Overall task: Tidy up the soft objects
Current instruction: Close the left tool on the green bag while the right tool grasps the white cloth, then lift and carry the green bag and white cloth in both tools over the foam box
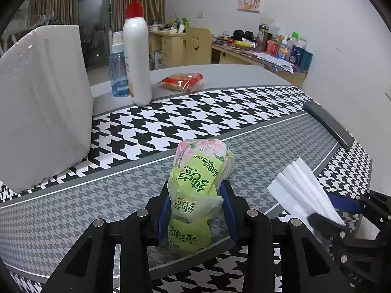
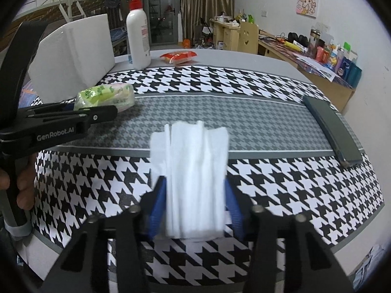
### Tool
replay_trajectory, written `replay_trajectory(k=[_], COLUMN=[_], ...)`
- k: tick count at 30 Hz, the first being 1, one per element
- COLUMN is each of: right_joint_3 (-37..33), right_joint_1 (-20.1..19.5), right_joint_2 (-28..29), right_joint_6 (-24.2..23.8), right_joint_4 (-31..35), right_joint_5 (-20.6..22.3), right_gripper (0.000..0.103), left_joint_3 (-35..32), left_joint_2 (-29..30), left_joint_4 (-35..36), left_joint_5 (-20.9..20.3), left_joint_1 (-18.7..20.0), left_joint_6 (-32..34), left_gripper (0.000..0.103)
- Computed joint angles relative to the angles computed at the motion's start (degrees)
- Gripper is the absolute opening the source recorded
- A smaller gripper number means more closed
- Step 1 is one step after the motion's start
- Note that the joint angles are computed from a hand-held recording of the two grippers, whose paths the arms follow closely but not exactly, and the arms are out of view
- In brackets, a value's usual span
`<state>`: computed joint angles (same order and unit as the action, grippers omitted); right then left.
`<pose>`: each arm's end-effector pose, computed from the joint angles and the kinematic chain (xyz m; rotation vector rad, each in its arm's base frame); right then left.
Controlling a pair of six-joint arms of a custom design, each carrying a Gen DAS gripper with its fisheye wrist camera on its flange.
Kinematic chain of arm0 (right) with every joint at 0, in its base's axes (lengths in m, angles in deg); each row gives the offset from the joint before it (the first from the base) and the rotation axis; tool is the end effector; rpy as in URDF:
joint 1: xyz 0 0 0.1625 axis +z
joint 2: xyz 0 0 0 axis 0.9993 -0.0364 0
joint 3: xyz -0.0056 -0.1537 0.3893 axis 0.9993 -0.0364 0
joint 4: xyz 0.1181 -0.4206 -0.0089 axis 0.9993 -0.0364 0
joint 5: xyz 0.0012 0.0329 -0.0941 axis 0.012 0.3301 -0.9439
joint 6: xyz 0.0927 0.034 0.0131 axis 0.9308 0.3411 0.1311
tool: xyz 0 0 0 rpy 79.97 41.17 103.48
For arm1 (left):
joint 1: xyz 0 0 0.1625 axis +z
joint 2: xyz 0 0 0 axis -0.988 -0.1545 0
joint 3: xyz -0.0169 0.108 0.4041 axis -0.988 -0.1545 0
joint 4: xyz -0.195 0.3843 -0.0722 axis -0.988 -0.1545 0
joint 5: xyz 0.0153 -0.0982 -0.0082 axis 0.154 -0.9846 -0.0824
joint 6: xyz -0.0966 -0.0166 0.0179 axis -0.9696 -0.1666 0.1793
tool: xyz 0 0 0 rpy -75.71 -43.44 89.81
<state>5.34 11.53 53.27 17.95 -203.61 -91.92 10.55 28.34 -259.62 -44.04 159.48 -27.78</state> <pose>0.2120 -0.7215 -0.1026 0.9062 -2.3223 0.6160 0.0484 -0.7138 0.1670 0.3851 2.3016 -0.8926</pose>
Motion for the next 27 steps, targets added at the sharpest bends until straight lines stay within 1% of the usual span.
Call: replay_trajectory(k=[1, 2, 6, 7, 10, 14, 21, 25, 27], right_joint_3=[0.1, 0.1, 0.6, 0.8, 1.1, 0.9, 0.2, -0.1, -0.4], right_joint_1=[0.1, 0.1, 0.1, 0.1, 0.0, -0.1, -0.5, -0.5, -0.4], right_joint_2=[0.0, -0.1, -0.2, -0.2, -0.5, -0.7, -1.0, -1.1, -1.0], right_joint_6=[0.0, 0.0, -0.9, -0.8, -0.8, 0.1, 2.0, 2.6, 3.2], right_joint_4=[0.0, 0.2, -0.9, -1.1, -0.8, -0.2, 0.9, 0.3, 0.2], right_joint_5=[-0.1, -0.3, -0.1, 0.1, 0.0, 0.2, 2.3, 3.3, 3.2], right_gripper=[0.037, 0.032, 0.024, 0.020, 0.015, 0.014, 0.014, 0.014, 0.014], left_joint_3=[0.1, 0.2, 0.5, 0.7, 0.9, 1.6, 2.4, 2.4, 2.5], left_joint_2=[0.0, 0.0, 0.1, 0.1, 0.0, -0.3, -0.6, -0.7, -0.7], left_joint_4=[0.0, -0.2, -1.3, -1.6, -1.7, -2.7, -3.8, -3.9, -4.0], left_joint_5=[-0.1, -0.1, -0.3, -0.2, -0.3, -0.5, -1.2, -1.0, -1.0], left_joint_1=[-0.1, -0.1, -0.4, -0.4, -0.5, -0.7, -1.2, -1.2, -1.3], left_joint_6=[0.3, 0.5, 1.3, 1.5, 1.3, 2.0, 2.6, 2.3, 2.3], left_gripper=[0.040, 0.040, 0.040, 0.040, 0.040, 0.040, 0.040, 0.040, 0.040])
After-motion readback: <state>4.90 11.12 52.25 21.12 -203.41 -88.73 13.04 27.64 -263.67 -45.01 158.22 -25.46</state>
